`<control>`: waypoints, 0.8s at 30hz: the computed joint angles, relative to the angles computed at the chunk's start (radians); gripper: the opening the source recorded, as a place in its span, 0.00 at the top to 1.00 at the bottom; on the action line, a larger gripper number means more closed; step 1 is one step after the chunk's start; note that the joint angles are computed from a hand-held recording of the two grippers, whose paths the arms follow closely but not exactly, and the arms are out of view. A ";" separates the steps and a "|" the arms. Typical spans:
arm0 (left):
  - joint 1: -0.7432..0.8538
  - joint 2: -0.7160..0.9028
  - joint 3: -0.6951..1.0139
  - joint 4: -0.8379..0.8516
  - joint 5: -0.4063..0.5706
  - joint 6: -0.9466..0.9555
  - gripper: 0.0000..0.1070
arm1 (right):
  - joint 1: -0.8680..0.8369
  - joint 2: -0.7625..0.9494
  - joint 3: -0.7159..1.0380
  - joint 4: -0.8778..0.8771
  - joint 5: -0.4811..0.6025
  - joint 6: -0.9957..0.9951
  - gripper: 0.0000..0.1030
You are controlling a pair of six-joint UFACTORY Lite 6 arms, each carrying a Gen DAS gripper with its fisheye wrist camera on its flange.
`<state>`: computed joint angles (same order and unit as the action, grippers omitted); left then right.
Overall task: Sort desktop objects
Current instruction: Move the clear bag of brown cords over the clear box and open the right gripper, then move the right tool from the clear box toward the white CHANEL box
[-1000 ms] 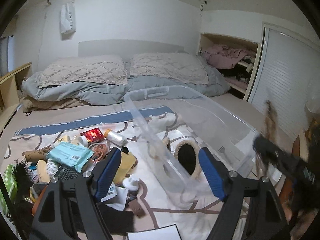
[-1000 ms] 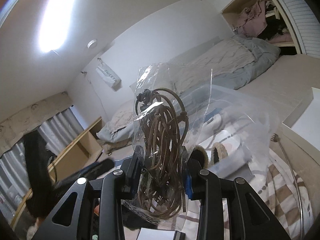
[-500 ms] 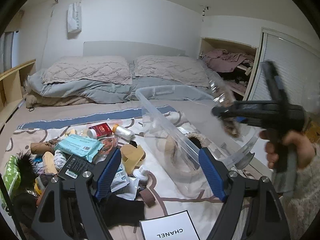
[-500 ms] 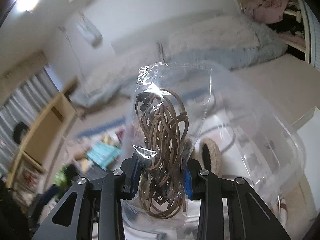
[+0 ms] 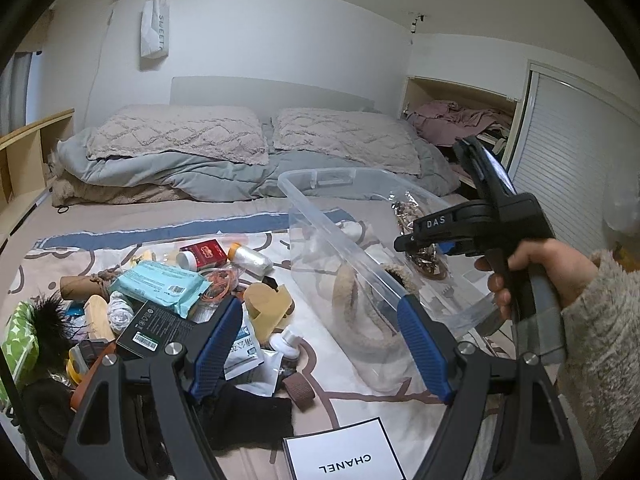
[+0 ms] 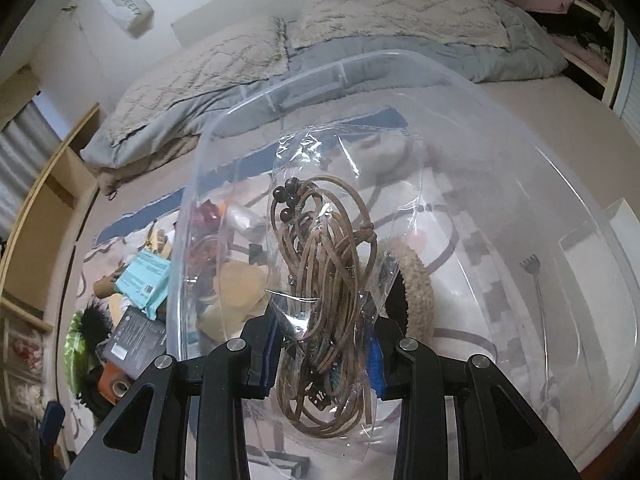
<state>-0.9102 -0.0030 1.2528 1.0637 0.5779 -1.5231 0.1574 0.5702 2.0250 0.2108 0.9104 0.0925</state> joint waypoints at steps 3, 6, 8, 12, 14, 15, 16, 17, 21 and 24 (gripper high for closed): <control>-0.001 0.000 -0.002 0.001 -0.001 -0.002 0.25 | 0.002 0.071 0.108 -0.020 0.066 0.027 0.65; -0.001 -0.003 -0.007 0.001 -0.002 -0.004 0.25 | 0.005 0.136 0.198 -0.043 0.126 0.050 0.65; 0.001 -0.004 -0.009 -0.002 -0.005 -0.004 0.25 | 0.011 0.153 0.219 -0.065 0.138 0.066 0.65; 0.008 -0.005 -0.008 -0.011 -0.008 0.004 0.25 | 0.007 0.202 0.284 -0.043 0.170 0.063 0.61; 0.012 -0.005 -0.009 -0.011 -0.009 0.004 0.25 | 0.007 0.219 0.302 -0.045 0.177 0.069 0.26; 0.013 -0.006 -0.010 -0.011 -0.008 0.003 0.25 | 0.005 0.220 0.302 -0.041 0.175 0.067 0.18; 0.014 -0.007 -0.012 -0.010 -0.007 0.003 0.25 | 0.002 0.208 0.287 -0.029 0.163 0.064 0.15; 0.016 -0.008 -0.014 -0.011 -0.007 0.003 0.25 | 0.000 0.175 0.240 -0.019 0.127 0.056 0.15; 0.016 -0.016 -0.022 -0.013 -0.003 0.003 0.25 | -0.005 0.107 0.153 -0.003 0.071 0.031 0.15; 0.012 -0.022 -0.026 -0.014 0.004 0.005 0.25 | -0.013 0.059 0.079 0.027 0.040 0.005 0.15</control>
<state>-0.8979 -0.0248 1.2272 1.0493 0.5814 -1.5183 0.1446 0.6295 2.1036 0.2383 0.9501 0.0978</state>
